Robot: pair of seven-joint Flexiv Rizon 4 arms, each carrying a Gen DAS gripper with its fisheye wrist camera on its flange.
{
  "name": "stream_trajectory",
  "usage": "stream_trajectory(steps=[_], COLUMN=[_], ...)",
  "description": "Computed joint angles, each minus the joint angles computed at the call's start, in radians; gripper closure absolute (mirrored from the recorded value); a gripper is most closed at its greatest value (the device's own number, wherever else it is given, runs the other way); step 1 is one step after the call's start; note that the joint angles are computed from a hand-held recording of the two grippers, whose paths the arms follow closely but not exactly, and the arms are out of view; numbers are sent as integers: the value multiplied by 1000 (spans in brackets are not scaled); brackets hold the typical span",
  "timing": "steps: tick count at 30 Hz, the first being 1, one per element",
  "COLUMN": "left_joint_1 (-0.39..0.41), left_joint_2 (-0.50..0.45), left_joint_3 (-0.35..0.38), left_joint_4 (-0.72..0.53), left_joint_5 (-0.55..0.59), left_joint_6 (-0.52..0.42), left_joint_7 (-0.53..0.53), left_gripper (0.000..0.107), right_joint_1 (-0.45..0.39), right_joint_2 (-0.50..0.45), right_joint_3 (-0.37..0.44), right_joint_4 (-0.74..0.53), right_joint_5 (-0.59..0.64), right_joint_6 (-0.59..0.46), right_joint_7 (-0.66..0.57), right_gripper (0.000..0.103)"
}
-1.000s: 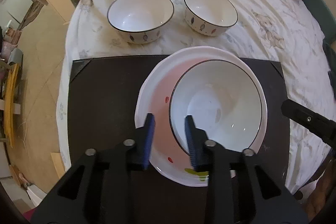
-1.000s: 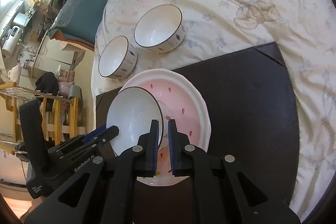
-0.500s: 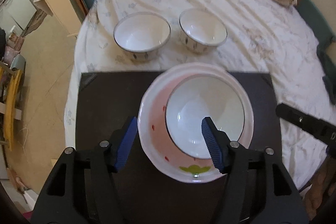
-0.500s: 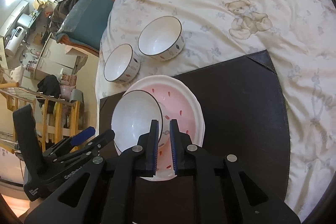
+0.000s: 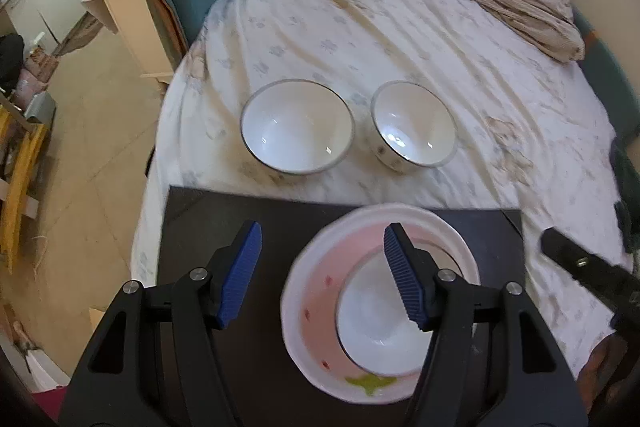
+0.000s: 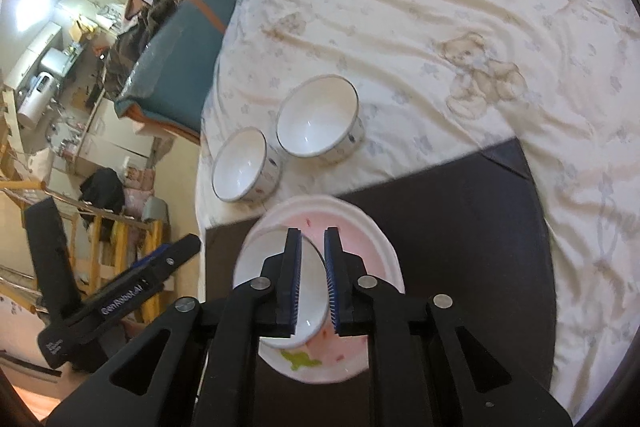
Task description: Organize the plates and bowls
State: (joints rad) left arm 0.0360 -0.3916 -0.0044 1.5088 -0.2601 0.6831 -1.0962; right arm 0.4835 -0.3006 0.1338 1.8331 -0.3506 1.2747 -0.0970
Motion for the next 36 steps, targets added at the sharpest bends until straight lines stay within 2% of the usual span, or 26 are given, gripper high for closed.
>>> stream_trajectory(steps=[1, 2, 3, 4, 5, 7, 10, 12, 13, 15, 20, 25, 27, 31, 36], left_joint_1=[-3, -5, -5, -5, -6, -11, -2, -2, -4, -12, -44, -85, -93, -111, -124], left_joint_2=[-15, -33, -49, -65, -84, -129, -195, -230, -242, -271, -363, -469, -498, -533, -570], left_joint_3=[3, 5, 5, 5, 7, 15, 5, -6, -10, -24, -44, -35, -37, -29, -20], left_joint_4=[-17, -40, -61, -82, -108, -174, -274, -333, -353, -399, -531, -681, -725, -770, -826], left_joint_5=[11, 20, 24, 30, 37, 62, 57, 55, 56, 54, 44, 69, 76, 100, 125], left_joint_6=[5, 5, -2, -12, -24, -51, -116, -160, -171, -186, -253, -345, -387, -413, -463], left_joint_7=[-10, -20, -29, -37, -49, -83, -110, -109, -106, -89, -80, -125, -122, -107, -102], left_gripper=[46, 46, 46, 46, 46, 46, 46, 46, 46, 46, 47, 59, 70, 75, 92], right_joint_1=[-3, -5, -3, 2, 11, -8, -90, -116, -126, -133, -145, -156, -158, -161, -166], right_joint_2=[-6, -14, -18, -22, -23, -43, -102, -134, -153, -181, -251, -312, -330, -361, -393], right_joint_3=[-3, -12, -25, -43, -70, -67, 25, 55, 68, 77, 73, 69, 65, 63, 66], right_joint_4=[-7, -16, -22, -25, -21, -42, -120, -183, -231, -280, -390, -474, -492, -525, -555], right_joint_5=[-1, -9, -24, -47, -82, -77, 71, 131, 156, 210, 312, 374, 389, 411, 433], right_joint_6=[4, 3, 3, 4, 14, 6, -1, -72, -148, -198, -301, -367, -372, -381, -389], right_joint_7=[-5, -9, -6, 6, 31, 26, -103, -184, -228, -281, -360, -413, -427, -452, -479], right_gripper=[76, 56, 29, 22, 19, 19, 19, 19, 19, 21, 34, 58, 61, 66, 74])
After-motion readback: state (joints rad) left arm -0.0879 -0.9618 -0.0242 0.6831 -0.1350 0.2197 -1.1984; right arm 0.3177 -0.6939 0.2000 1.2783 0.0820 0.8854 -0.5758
